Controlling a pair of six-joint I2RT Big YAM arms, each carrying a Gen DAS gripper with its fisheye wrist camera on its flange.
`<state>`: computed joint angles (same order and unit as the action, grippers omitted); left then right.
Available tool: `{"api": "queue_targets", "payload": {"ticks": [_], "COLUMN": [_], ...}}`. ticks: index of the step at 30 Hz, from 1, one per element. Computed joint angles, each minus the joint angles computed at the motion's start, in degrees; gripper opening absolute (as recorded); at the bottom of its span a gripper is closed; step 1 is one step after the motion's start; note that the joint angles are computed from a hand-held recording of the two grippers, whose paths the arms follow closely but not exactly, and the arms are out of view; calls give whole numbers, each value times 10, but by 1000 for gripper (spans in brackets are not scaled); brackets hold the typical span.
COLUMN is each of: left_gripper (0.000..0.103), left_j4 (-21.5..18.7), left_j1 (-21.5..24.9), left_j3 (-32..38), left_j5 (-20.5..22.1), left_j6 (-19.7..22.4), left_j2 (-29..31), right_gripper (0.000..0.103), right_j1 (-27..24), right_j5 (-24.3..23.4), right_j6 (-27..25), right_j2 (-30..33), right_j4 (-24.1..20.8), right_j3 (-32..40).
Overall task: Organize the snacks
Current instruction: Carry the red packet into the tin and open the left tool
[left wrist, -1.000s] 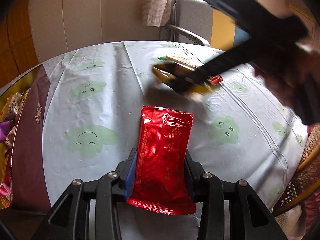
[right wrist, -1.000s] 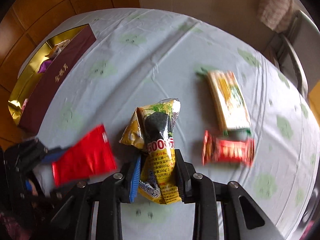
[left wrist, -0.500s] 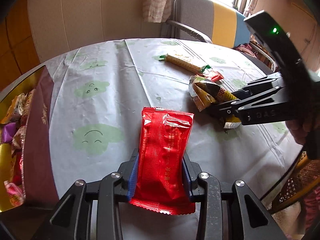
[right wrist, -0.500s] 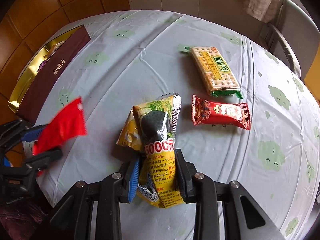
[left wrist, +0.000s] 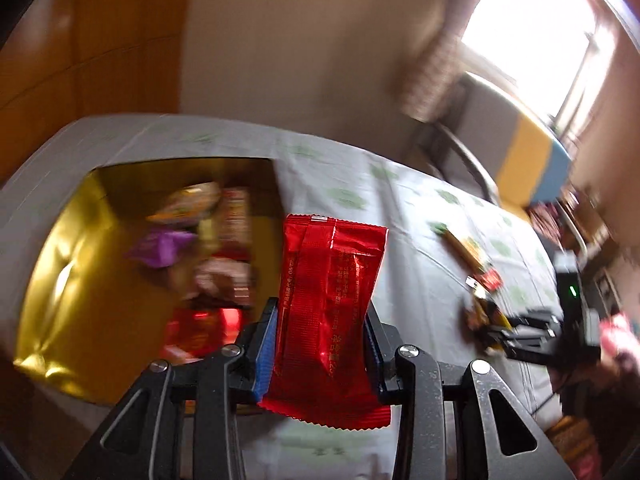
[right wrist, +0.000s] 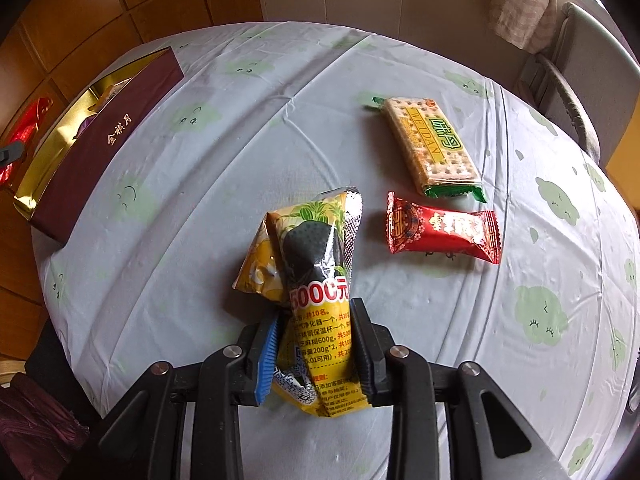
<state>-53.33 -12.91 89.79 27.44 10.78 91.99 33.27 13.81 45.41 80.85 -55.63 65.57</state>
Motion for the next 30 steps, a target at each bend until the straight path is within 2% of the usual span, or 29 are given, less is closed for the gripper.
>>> {"api": "queue_targets", "payload": {"ticks": [5,9,15,18,20,30], "left_gripper": [38,38,41,42,46,46], "left_j4": [-41,-84,-101,-96,-96,-5], "left_j1": [52,69,60,55,55,51], "left_j3": [64,105,123,130,131,46], "left_j5": [-60,-70,-102,-115,-106,-169], "left_j6": [-61,-68,-65,-64,-64,-66], "left_j2": [61,103,130,140,143,80], "right_gripper": [34,34,34,35,35,35], "right_j1": [-1,-1,-5,-7,-7,-3], "right_j5": [0,-1,-4,-4,-4,6], "right_j6": [0,1,-1,-3,-3,1], "right_j2": [0,-2,-7,-8,-8,-3], "right_j4": [1,4,11,15,15,8], "right_j3": [-1,-1,-9,-12,-12,-6]}}
